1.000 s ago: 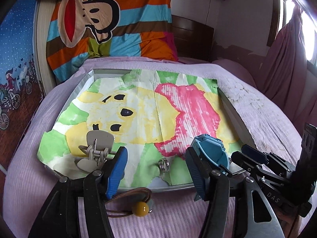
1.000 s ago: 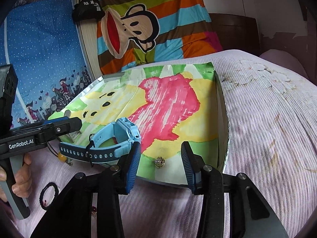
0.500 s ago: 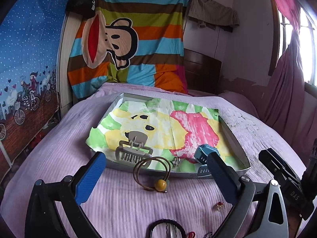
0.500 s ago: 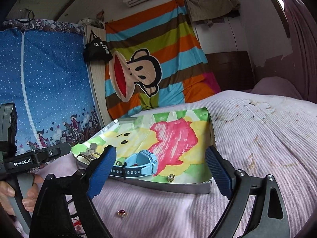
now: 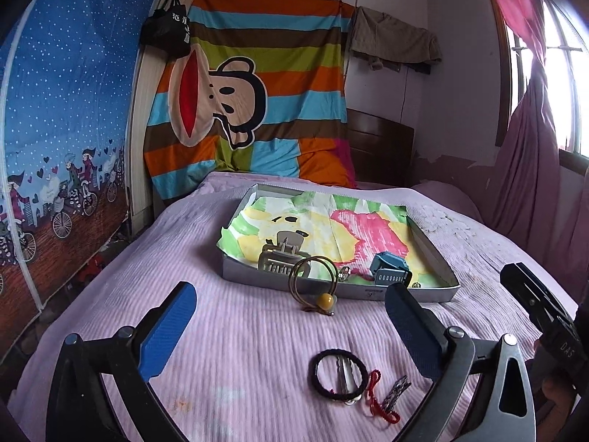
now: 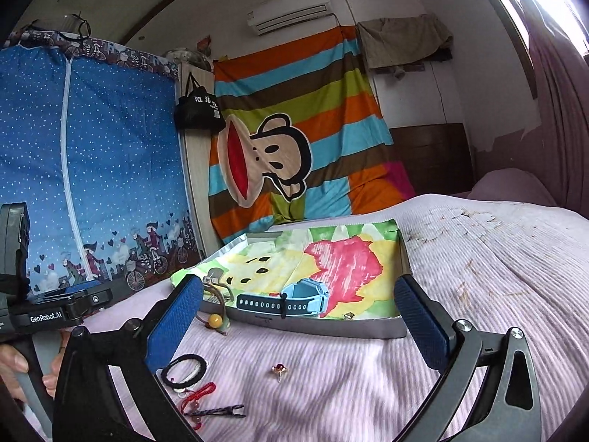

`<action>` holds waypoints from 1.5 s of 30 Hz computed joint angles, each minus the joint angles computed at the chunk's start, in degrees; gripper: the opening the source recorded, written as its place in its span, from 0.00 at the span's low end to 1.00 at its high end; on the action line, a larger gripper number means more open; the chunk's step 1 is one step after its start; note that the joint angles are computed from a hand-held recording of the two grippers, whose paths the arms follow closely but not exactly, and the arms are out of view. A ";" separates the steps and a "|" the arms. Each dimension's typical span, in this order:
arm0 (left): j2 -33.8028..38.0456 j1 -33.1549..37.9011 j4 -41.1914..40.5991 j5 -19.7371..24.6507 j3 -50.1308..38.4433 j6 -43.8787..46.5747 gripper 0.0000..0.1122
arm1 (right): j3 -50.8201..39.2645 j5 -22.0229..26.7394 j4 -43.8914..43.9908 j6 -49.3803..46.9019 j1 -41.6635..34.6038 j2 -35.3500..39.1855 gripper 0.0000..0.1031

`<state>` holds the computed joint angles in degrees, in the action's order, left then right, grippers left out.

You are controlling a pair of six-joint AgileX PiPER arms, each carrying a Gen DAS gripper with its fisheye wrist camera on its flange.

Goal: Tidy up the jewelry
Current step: 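Withdraw both open grippers back toward the remaining jewelry, then grasp the black hair tie with the left gripper while the right grasps the red-stone ring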

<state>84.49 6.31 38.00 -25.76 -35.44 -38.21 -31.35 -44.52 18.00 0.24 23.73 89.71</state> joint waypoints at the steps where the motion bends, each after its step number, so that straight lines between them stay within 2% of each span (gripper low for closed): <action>1: -0.34 0.45 0.35 -0.43 0.61 -0.03 0.92 | 0.57 0.04 0.50 -0.64 0.52 -0.58 0.99; 8: -1.94 3.19 3.40 -2.79 4.60 0.08 0.92 | 2.99 2.13 4.14 -6.41 3.89 -3.69 0.99; 15: -0.90 5.20 7.04 -3.71 6.55 -0.29 0.92 | 3.73 6.41 7.25 -13.89 6.34 -5.57 0.99; 21: 0.24 7.27 17.10 -3.18 5.25 -8.37 0.92 | 1.34 12.71 8.09 -15.54 5.67 -4.15 0.99; 24: 1.08 7.15 20.82 -2.36 4.25 -11.64 0.92 | -0.64 15.66 11.96 -18.73 5.37 -2.56 0.99; 30: 3.81 7.26 31.29 -1.92 1.16 -21.15 0.92 | -3.43 20.63 10.66 -16.84 3.18 0.35 0.99; 35: 5.94 6.71 40.45 -2.17 -1.79 -29.41 0.79 | -5.79 23.69 13.28 -19.37 3.00 2.61 0.97; 37: 6.81 6.20 44.02 -2.32 -3.06 -32.74 0.73 | -6.59 24.57 14.38 -20.81 3.13 3.29 0.92; 39: 8.15 5.94 49.62 -3.21 -4.98 -38.08 0.68 | -7.58 25.65 15.07 -21.81 3.00 4.09 0.79; 41: 9.60 5.49 53.94 -3.55 -6.88 -43.00 0.58 | -8.65 26.90 15.29 -22.23 2.58 4.97 0.73; 45: 12.77 5.33 59.86 -4.87 -10.67 -51.34 0.45 | -10.72 28.99 15.31 -22.22 1.72 6.52 0.67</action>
<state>97.26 11.64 97.85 -30.63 -46.11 -89.55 -42.07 -15.52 33.31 -21.98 25.46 96.23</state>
